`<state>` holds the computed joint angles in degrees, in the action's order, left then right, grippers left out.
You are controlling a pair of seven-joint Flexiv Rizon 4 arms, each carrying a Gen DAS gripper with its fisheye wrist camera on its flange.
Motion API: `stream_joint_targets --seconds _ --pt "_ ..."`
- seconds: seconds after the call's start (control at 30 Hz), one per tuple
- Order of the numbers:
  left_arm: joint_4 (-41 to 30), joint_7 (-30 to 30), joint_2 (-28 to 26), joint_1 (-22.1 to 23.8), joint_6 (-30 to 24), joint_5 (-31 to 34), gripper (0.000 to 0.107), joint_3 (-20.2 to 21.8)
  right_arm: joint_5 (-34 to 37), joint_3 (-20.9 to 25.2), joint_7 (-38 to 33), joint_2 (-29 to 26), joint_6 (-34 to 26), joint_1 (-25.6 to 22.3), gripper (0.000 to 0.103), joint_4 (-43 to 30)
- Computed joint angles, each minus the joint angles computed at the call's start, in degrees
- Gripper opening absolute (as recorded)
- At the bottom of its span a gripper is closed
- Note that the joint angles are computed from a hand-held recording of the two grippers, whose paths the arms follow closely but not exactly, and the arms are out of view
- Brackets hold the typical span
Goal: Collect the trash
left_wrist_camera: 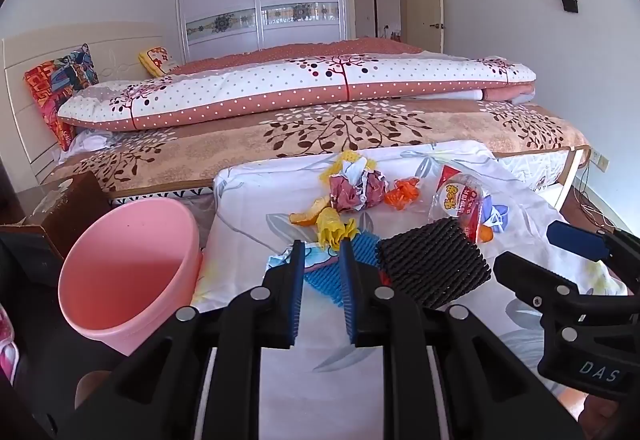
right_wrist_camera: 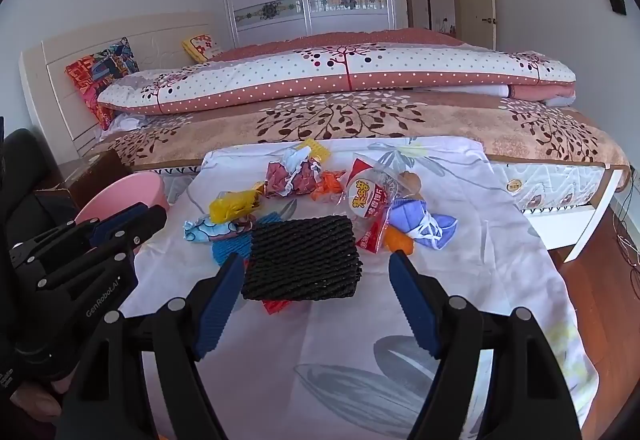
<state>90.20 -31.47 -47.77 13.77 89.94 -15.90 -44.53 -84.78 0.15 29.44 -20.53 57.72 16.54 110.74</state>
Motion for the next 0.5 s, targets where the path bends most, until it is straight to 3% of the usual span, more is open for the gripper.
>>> stream_joint_targets --seconds 0.13,0.17,0.27,0.5 --pt "1.28 0.99 -0.33 1.51 1.89 1.46 0.018 -2.12 -0.46 -0.02 0.91 0.1 0.28 -0.06 0.074 0.0" --pt "-0.28 -1.76 -0.47 1.01 -0.11 2.09 0.018 -0.82 -0.6 -0.02 1.14 0.16 0.2 -0.05 0.074 0.01" --pt "-0.45 -0.51 -0.49 1.32 -0.76 0.28 0.018 -1.18 -1.02 0.0 1.64 0.35 -0.09 -0.09 0.074 0.0" --pt "0.51 -2.28 0.43 0.44 1.13 0.85 0.018 -0.05 0.59 0.19 0.37 0.27 -2.24 0.47 0.074 -0.02"
